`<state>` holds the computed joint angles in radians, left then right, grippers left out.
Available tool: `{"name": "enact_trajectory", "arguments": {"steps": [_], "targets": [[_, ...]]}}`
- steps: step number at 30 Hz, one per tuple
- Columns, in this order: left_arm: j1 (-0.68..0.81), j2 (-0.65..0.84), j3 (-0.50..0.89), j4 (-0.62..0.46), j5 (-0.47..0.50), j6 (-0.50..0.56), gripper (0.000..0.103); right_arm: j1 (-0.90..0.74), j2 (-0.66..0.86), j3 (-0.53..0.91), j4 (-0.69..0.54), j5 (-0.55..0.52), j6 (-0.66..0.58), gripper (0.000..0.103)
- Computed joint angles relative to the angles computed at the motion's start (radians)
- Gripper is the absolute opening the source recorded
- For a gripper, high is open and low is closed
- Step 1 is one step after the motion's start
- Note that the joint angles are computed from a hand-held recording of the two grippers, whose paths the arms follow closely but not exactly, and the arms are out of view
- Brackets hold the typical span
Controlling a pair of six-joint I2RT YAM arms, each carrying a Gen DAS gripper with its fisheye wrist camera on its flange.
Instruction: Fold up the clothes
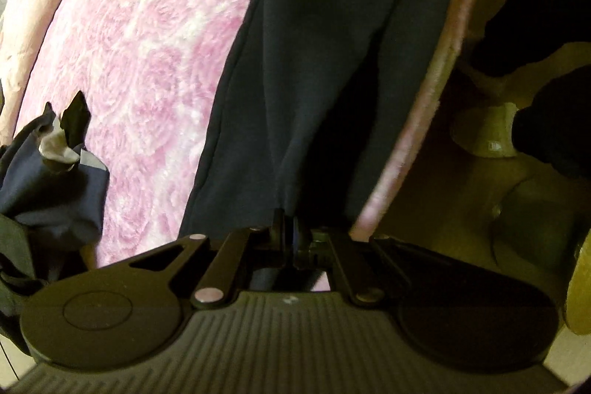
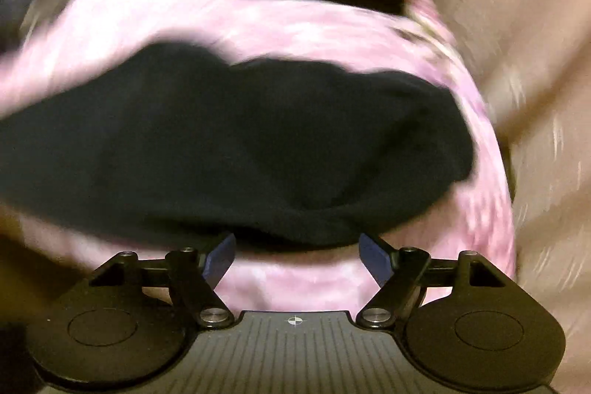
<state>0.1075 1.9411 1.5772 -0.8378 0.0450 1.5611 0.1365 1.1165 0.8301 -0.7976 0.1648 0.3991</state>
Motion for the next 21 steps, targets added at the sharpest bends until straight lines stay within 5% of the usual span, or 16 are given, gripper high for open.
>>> {"name": "enact_trajectory", "arguments": {"steps": [4,6,8,9,14,21], "targets": [[-0.012,-0.015,0.005,-0.025,-0.016,-0.016,0.001,-0.221,-0.009,-0.057,0.142,-0.103,0.234,0.076],[-0.023,-0.017,0.009,-0.034,-0.033,-0.011,0.001,-0.305,-0.004,-0.087,0.202,-0.150,0.271,0.052],[-0.034,-0.020,0.014,-0.042,-0.051,-0.005,0.001,-0.405,0.053,-0.052,0.196,-0.226,0.253,0.012],[-0.039,-0.015,0.027,-0.043,-0.057,-0.005,0.001,-0.426,0.077,-0.021,0.173,-0.246,0.242,0.007],[-0.030,-0.102,0.000,0.082,-0.007,-0.108,0.001,-0.532,-0.025,0.052,0.203,-0.335,0.093,0.005],[-0.069,-0.104,-0.105,0.017,-0.181,-0.136,0.005,-0.548,0.044,-0.015,0.082,-0.275,0.039,0.007]]}}
